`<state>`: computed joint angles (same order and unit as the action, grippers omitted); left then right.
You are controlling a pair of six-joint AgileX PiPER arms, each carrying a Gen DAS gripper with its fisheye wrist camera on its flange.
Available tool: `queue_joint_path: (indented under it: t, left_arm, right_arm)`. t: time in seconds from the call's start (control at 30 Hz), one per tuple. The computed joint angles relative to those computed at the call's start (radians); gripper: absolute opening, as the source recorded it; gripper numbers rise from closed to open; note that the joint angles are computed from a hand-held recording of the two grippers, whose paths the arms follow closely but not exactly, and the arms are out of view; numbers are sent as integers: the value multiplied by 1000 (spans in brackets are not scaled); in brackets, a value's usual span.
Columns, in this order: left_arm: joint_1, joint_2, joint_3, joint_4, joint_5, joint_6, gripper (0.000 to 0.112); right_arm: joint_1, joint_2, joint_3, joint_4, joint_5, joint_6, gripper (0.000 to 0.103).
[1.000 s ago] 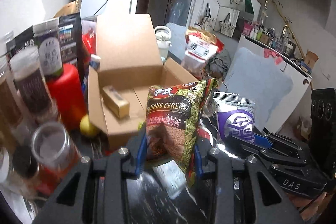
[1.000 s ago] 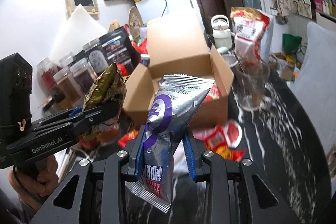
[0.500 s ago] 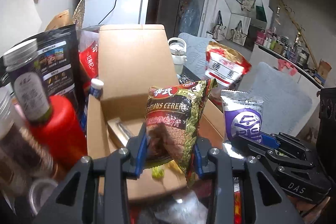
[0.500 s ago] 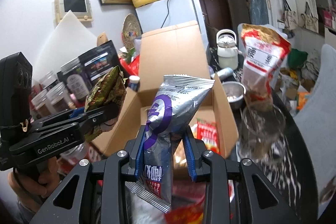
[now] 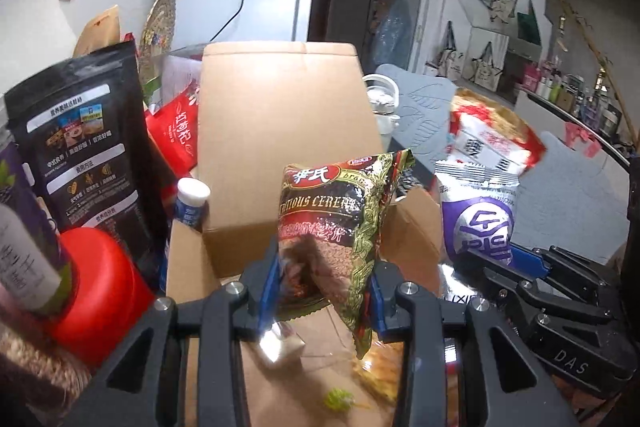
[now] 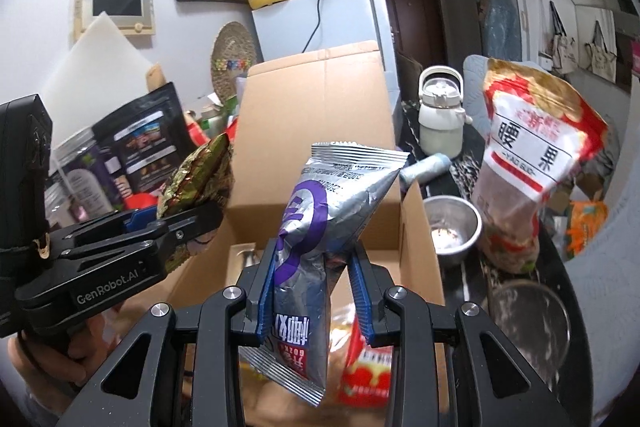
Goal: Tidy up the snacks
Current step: 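Lift both held packets and carry them over the cardboard box, then lower both packets into the cardboard box and open both grippers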
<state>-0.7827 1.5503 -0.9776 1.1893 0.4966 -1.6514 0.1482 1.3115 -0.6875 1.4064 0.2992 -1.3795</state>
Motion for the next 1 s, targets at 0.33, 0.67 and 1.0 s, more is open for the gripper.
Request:
queue_joint_path:
  t: [0.33,0.67,1.0]
  left_arm:
    - [58,128,-110,-193,-3,221,36]
    - [98,246,-219,-497,42,509,36]
    - [120,337,-315,-627,128,625,37]
  right_arm:
    - [5,164,-118,-143,4,113,33]
    - [45,243,-136,-331,-42,270,34]
    - [72,288,-148,-600,-78,530,37]
